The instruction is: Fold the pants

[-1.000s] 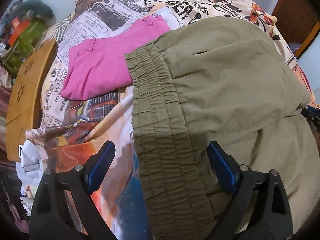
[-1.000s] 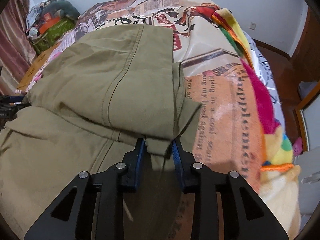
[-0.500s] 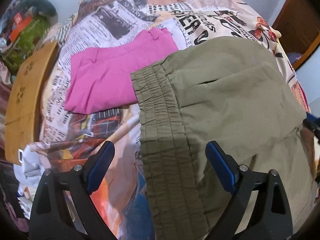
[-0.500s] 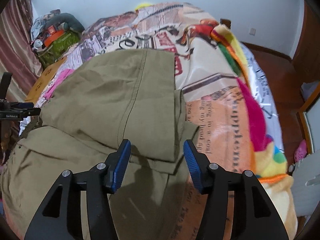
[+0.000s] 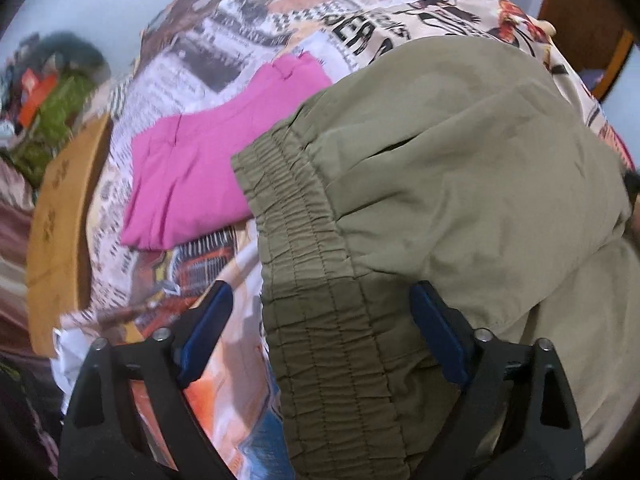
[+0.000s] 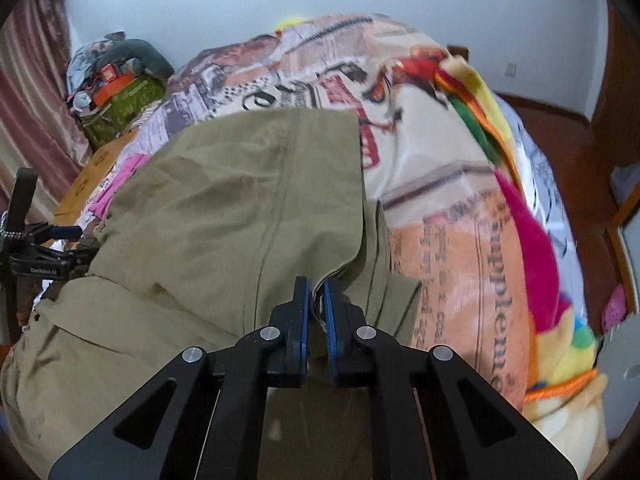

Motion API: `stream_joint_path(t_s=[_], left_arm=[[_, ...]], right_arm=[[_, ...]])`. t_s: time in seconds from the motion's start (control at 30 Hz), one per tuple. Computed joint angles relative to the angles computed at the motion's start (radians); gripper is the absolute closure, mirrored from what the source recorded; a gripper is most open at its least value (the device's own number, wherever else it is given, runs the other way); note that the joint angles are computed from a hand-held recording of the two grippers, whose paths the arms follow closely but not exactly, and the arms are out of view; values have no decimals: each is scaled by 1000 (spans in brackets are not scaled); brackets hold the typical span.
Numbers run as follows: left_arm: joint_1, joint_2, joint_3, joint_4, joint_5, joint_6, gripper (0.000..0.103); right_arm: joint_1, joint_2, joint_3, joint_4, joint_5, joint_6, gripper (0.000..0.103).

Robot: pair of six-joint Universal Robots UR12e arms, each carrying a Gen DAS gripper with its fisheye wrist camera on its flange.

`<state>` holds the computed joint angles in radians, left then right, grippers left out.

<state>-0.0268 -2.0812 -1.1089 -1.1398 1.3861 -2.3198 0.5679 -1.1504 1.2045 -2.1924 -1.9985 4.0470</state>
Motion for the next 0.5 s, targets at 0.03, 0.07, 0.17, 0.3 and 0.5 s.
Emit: stream_joint_path(t_s=[0.03, 0.07, 0.17, 0.3, 0.5], left_arm=[[-5, 10, -28, 65, 21, 5, 23], [-10, 21, -59, 135, 46, 15, 25], [-17, 37, -112, 248, 75, 48, 26], [-14, 28, -101, 234, 72, 31, 27], [-3, 24, -85, 179, 35, 9, 26]], right_arm=[[3, 6, -15, 8, -25, -25, 97], [5, 8, -21, 9, -51, -40, 98], [8, 14, -35, -5, -125, -72, 100], [-8, 11, -31, 26, -102, -54, 101], [-12, -24, 12, 34, -14, 45, 81]])
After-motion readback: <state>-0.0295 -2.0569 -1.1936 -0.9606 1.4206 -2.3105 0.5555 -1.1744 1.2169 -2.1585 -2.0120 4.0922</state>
